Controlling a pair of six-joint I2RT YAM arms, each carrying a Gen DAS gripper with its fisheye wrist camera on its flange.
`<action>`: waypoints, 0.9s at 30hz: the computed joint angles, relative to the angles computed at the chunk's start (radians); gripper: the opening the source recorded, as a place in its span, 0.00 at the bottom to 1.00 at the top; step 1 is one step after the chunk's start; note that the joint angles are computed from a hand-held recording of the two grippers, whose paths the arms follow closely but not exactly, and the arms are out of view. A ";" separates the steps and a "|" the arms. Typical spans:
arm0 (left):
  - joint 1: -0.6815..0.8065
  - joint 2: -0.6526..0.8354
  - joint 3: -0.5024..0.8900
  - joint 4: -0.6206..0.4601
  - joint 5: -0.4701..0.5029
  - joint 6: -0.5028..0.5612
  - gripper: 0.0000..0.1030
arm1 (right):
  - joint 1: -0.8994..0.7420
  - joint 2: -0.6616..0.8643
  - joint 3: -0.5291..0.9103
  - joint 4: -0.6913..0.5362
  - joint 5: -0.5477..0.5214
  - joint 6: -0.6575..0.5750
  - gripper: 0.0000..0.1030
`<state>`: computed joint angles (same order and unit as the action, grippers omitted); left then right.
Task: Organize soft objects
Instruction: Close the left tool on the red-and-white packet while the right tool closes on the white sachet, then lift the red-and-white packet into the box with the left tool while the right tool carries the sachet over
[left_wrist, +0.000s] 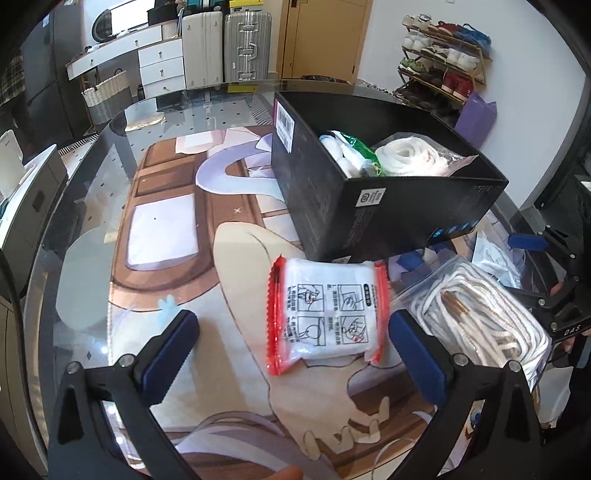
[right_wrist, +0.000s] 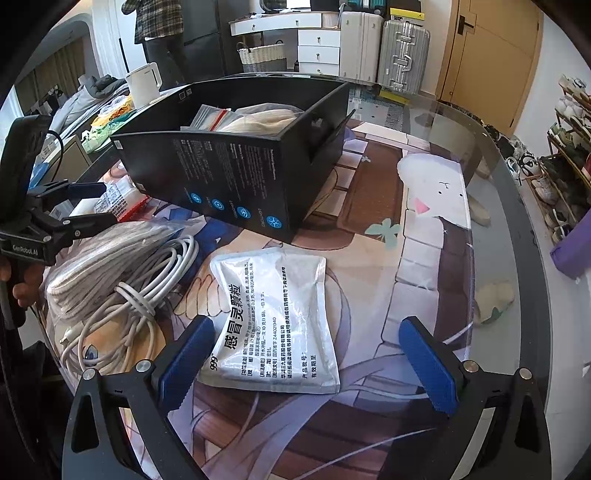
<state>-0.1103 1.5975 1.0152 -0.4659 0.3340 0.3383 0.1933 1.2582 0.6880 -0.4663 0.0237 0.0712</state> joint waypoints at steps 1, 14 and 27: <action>-0.005 -0.003 -0.004 0.002 -0.005 0.006 1.00 | 0.001 0.001 0.000 0.002 0.001 0.000 0.99; -0.022 -0.046 -0.053 0.050 -0.026 0.065 0.64 | 0.010 -0.039 -0.019 0.026 -0.020 -0.024 0.65; 0.028 -0.119 -0.092 0.061 0.059 0.064 0.44 | 0.035 -0.082 -0.034 0.017 -0.051 -0.051 0.39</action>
<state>-0.0824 1.4789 0.9233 -0.4045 0.3927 0.4024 0.2281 1.1759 0.6543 -0.4490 -0.0275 0.0199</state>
